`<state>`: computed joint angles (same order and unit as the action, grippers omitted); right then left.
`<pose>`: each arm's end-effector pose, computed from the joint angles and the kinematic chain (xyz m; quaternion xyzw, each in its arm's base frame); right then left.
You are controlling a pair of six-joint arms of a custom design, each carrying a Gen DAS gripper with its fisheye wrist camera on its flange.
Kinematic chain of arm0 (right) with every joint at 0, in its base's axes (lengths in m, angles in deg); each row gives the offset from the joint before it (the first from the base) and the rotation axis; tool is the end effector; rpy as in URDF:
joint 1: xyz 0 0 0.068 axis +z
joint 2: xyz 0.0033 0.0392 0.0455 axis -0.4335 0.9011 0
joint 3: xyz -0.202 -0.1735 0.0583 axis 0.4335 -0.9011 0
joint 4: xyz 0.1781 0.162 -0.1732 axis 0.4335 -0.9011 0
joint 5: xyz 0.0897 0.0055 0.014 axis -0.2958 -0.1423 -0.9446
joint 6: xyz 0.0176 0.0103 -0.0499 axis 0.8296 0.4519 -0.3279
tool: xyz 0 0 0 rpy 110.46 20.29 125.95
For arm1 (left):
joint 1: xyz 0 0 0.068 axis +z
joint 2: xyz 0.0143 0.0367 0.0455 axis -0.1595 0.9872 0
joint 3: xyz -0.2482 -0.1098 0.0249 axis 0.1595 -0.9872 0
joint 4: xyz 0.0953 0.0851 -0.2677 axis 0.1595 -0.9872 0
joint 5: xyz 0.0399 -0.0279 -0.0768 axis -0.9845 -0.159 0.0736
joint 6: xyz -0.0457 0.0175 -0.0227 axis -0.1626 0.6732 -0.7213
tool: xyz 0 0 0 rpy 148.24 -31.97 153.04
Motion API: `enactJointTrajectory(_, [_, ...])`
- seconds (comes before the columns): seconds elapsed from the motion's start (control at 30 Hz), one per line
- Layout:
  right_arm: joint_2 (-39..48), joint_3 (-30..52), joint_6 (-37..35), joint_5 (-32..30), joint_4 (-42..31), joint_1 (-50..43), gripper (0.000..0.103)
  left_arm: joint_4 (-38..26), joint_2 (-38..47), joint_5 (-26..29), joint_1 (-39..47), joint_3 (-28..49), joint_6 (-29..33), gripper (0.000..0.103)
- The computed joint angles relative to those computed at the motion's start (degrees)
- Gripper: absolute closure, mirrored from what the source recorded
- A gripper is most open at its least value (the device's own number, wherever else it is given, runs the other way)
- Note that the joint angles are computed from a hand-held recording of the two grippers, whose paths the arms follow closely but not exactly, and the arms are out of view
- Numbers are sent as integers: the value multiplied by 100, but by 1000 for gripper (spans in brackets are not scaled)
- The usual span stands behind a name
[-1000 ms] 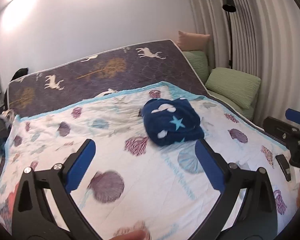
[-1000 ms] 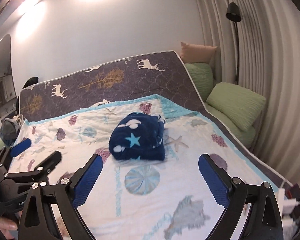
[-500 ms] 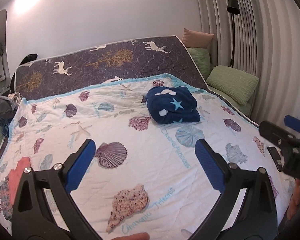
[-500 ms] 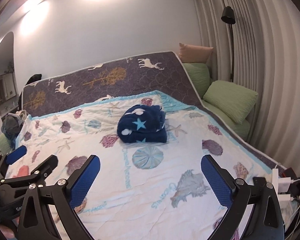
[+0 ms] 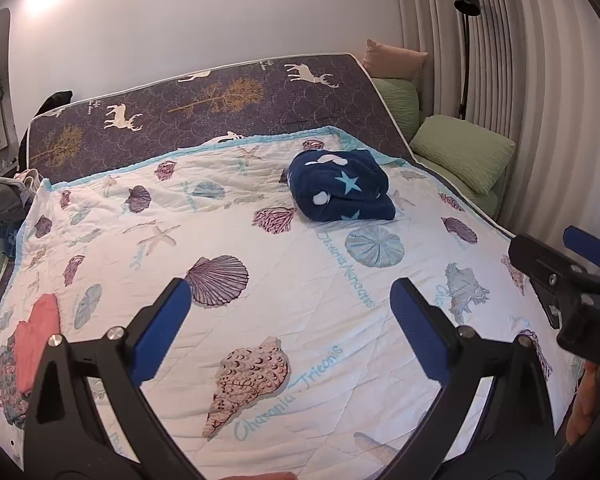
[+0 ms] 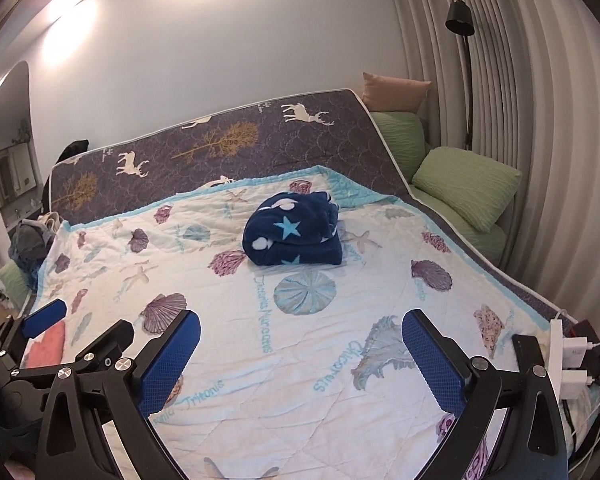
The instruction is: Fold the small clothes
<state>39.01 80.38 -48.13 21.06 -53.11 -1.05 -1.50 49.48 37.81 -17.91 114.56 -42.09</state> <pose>0.2201 0.0885 0.2879 0.0391 0.8615 0.0540 0.5033 0.2482 -0.0344 0.2583 0.0535 0.8664 0.0139 0.4963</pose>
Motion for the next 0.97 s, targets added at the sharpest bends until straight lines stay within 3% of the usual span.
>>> enactJointTrajectory(0.97, [-150, -177, 144, 63, -140, 191, 0, -149, -193, -139, -182, -56, -13, 4])
